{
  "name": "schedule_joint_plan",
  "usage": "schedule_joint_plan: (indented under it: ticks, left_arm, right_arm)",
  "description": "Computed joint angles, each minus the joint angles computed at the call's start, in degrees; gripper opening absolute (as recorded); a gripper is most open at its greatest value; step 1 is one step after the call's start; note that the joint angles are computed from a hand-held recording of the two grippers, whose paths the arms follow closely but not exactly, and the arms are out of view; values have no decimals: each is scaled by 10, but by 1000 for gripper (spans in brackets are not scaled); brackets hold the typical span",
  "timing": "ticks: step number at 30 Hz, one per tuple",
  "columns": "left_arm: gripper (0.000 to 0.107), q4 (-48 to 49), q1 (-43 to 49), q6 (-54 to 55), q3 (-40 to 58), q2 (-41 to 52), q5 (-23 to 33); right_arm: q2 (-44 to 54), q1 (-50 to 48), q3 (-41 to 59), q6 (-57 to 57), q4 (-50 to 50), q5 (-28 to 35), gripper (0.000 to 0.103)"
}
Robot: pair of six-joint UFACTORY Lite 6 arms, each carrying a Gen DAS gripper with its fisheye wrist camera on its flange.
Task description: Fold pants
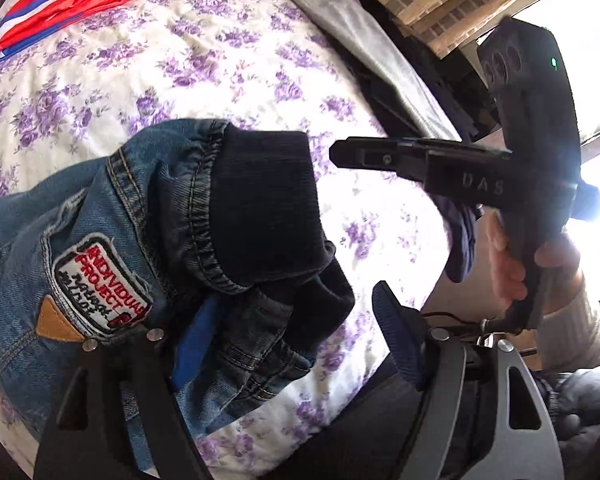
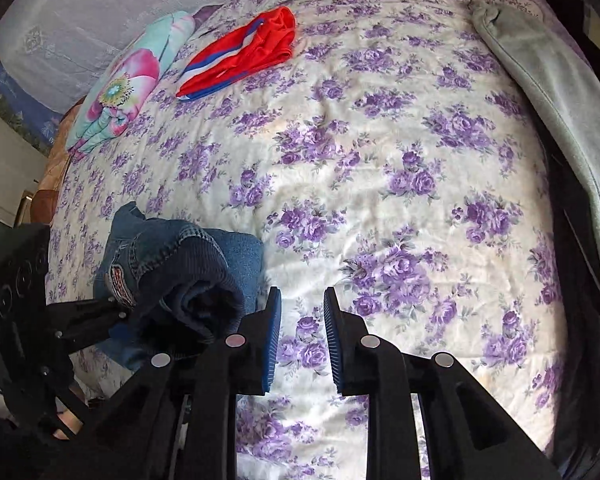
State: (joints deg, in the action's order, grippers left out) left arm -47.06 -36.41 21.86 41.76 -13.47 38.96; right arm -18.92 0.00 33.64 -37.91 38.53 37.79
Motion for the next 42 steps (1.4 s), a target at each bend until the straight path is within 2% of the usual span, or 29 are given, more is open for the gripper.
schedule_joint_plan:
  ticks: [3,6,8,10,11,13,15,16,18,19,21,23,25,26,27,29,32,33,35,37,38,39,40,42]
  left_arm:
    - [72,-9,48,-12,-22,-83,41]
    - [72,22,118,-58,-48,-192,94]
    - [72,79,161,-101,-51,-238,121]
    - [72,105,198,-107,-58,-257,142]
    - [72,108,209,-105,-62,-256,140]
    - [72,98,219,-89,-74,-248,130]
    - [72,111,182,-103,-91,-219,78]
    - [72,118,165,-112,-99,-194,51]
    - [72,137,135,-134,-117,-143,-3]
    - [72,144,126,-143,-119,-125,-14]
    - [72,158,124,-160,-120,-152,0]
    - [72,162,152,-164,-122,-211,49]
    - [72,203,186,-202,-134,-304,98]
    - [72,206,221,-199,-141,-344,130]
    - [72,196,277,-177,-151,-381,170]
    - [72,186,377,-130,-173,-424,228]
    - [69,216,442,-120,-205,-429,237]
    - [61,215,453,-116,-213,-417,231]
    - [55,203,464,-102,-232,-398,212]
    - [55,190,458,-99,-246,-383,190]
    - [54,177,467,-90,-251,-382,190]
    - [54,165,476,-79,-257,-381,189]
    - [54,160,479,-77,-263,-377,185]
    - [54,156,479,-75,-281,-387,171]
  right_arm:
    - [-69,-5,3,-30,35,65,23]
    - [-95,15,24,-58,90,119,23]
    - [-83,67,44,-51,104,117,23]
    - [-49,127,54,-50,112,89,23]
    - [-30,167,57,-25,90,59,20]
    - [38,240,54,59,-16,-55,10]
    - [121,252,50,98,-64,-134,11]
    - [135,241,54,105,-53,-137,11]
    - [152,219,81,82,-23,-94,11]
    - [156,222,97,92,-44,-76,11]
    - [160,240,138,154,-119,-31,14]
    - [157,247,188,178,-145,16,17]
    - [152,253,239,168,-133,34,34]
    - [162,261,268,162,-126,34,52]
    - [181,274,302,164,-127,32,62]
    - [264,309,390,155,-124,45,62]
    - [433,358,557,171,-128,84,62]
    - [486,376,614,192,-150,96,62]
    - [579,401,720,223,-194,123,61]
    - [643,409,795,234,-195,161,60]
    - [664,408,819,230,-181,179,46]
    - [675,407,827,221,-167,189,20]
    - [686,410,834,218,-167,197,20]
    - [681,418,816,229,-183,171,18]
